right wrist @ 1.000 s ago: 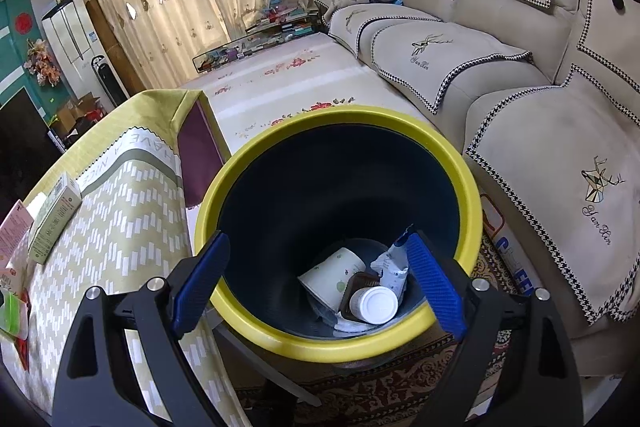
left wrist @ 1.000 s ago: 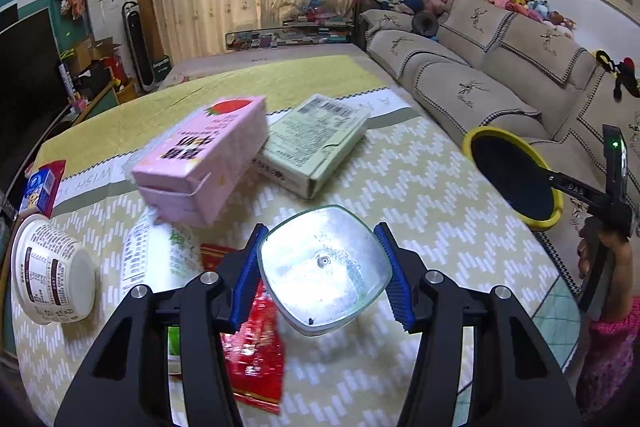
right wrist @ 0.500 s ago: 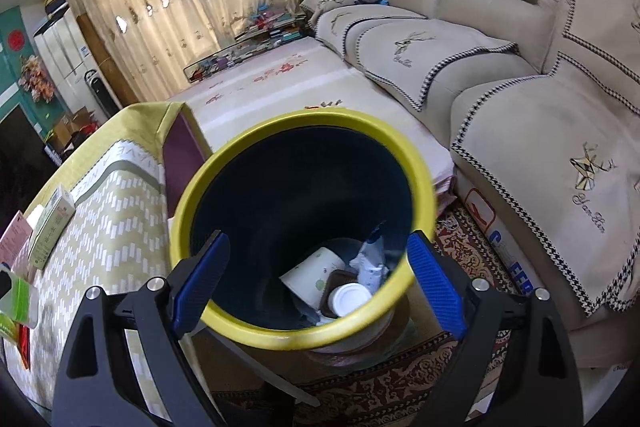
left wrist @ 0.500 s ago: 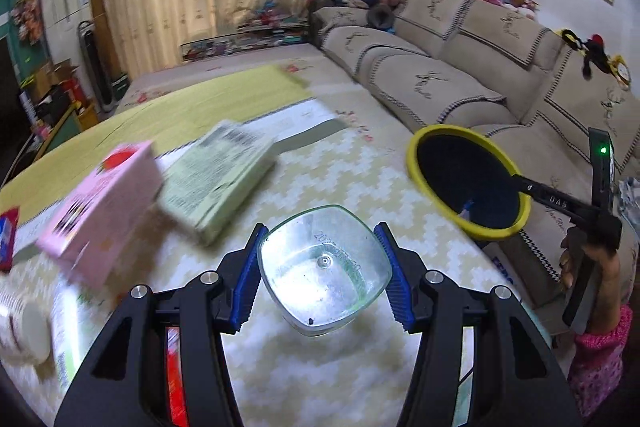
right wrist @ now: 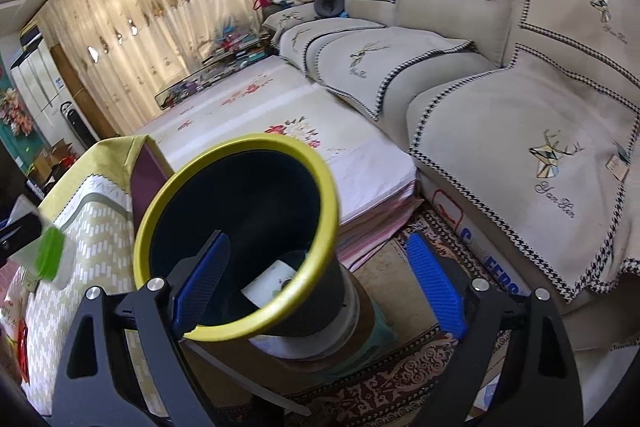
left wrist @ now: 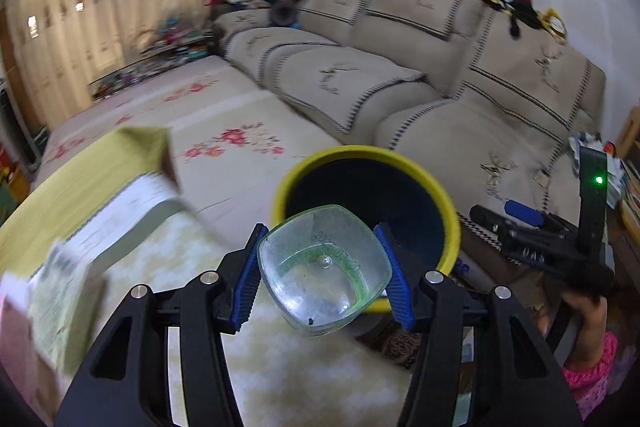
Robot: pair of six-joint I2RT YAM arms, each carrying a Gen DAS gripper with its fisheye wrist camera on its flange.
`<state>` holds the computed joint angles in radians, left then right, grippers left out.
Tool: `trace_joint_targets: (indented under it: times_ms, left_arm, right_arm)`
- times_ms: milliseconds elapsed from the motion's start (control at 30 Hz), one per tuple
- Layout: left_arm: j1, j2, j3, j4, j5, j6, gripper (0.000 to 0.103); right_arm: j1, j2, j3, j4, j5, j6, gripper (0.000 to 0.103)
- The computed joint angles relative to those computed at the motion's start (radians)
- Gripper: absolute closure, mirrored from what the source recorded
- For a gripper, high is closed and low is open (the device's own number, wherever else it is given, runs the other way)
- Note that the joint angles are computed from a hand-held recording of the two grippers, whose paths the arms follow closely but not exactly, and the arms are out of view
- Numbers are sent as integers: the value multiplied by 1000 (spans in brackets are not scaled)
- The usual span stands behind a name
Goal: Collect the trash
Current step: 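Carry the clear cup over the yellow bin and open the left gripper, then move the right gripper to the pink milk carton and grasp it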
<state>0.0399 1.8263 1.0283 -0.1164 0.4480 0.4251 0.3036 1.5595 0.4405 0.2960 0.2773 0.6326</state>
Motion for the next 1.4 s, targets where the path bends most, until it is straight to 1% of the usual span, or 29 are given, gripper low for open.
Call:
trace_joint_targets:
  times_ms: [167, 333, 367, 400, 433, 500, 567, 633, 667, 767, 867, 933, 1000, 1100, 1233, 1300, 1400]
  left_arm:
    - [-112, 106, 97, 15, -48, -43, 49]
    - [-174, 240, 228, 36, -111, -89, 48]
    - [-179, 256, 244, 39, -125, -98, 41]
    - [-182, 272, 262, 39, -132, -109, 37]
    - [-176, 271, 268, 36, -123, -123, 33]
    - [-165, 243, 247, 50, -104, -131, 31]
    - [-142, 173, 184, 83, -97, -132, 25]
    - [-111, 100, 120, 95, -70, -135, 22]
    - [-74, 38, 67, 100, -32, -133, 21]
    - [1, -97, -26, 88, 28, -122, 18]
    - [105, -224, -92, 57, 105, -95, 15]
    - [175, -281, -113, 37, 142, -68, 13]
    - [278, -329, -125, 10, 196, -34, 12]
    - [415, -342, -105, -41, 264, 8, 12]
    - [622, -300, -50, -87, 335, 80, 11]
    - [703, -269, -19, -93, 364, 105, 11]
    - [816, -213, 31, -68, 391, 108, 11]
  right_arm:
    - [-41, -34, -44, -1, -6, 5, 17]
    - [-55, -31, -49, -10, -7, 14, 17]
    - [-53, -31, -49, -11, -7, 18, 17]
    - [-49, -30, -48, -12, -8, 23, 17]
    - [-39, -29, -46, -15, -2, 29, 18]
    - [-21, -27, -40, -22, 4, 33, 17]
    - [-10, -21, -35, -20, 3, 35, 18]
    - [16, -13, -24, -22, 8, 47, 18]
    - [23, -12, -21, -25, 9, 52, 18]
    - [59, -8, -5, -38, 18, 67, 18]
    - [98, -4, 22, -70, 31, 79, 18]
    - [123, 0, 39, -88, 44, 87, 18]
    - [154, 5, 67, -117, 62, 94, 18]
    - [191, 22, 108, -147, 79, 105, 18]
    - [261, 83, 204, -197, 100, 114, 18]
    - [302, 127, 269, -227, 109, 114, 18]
    - [360, 191, 373, -275, 121, 110, 18]
